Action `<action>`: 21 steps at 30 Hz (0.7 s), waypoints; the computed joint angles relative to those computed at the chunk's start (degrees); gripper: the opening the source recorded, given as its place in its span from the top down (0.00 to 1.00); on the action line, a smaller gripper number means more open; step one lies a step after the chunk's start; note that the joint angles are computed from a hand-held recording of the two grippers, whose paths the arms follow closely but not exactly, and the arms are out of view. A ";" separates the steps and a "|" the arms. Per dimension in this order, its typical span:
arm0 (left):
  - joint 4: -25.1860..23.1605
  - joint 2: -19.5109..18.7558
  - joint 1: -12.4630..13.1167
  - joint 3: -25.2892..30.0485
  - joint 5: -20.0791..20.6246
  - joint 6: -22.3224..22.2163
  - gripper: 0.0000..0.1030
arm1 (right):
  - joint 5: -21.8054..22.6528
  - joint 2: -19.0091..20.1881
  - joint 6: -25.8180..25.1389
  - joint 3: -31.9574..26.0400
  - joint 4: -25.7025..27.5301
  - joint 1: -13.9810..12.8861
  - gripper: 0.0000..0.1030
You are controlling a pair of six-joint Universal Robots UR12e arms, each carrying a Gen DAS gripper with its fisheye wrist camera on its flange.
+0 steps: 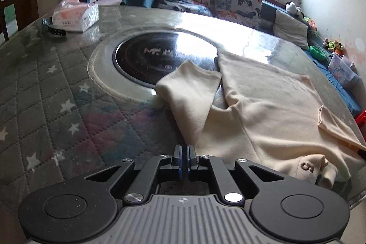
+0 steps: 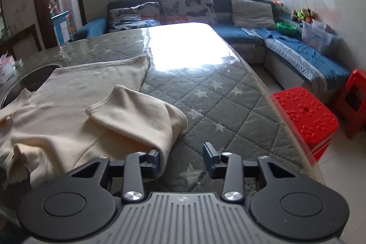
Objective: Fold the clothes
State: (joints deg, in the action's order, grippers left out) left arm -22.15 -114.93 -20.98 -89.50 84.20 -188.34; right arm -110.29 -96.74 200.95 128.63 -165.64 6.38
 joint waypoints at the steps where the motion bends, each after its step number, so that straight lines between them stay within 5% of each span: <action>1: 0.76 0.16 -0.01 -0.21 -0.19 0.26 0.93 | -0.24 -0.16 -0.81 -0.09 0.23 0.27 0.57; 10: 2.40 -0.60 -1.04 1.09 -8.23 5.92 0.84 | -2.44 2.08 -10.64 -2.60 -1.54 2.92 0.43; 14: 0.93 -0.95 -1.84 1.58 -12.69 11.62 0.55 | -1.66 4.24 -14.81 -3.74 -2.40 3.57 0.42; 21: -1.22 -1.33 -3.17 1.58 -15.78 19.72 0.42 | -0.65 8.19 -20.00 -5.77 -3.62 3.99 0.44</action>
State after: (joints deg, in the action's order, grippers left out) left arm -23.36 -116.27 -24.15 -87.93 68.42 -168.61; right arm -110.95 -88.55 180.95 122.86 -169.26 10.36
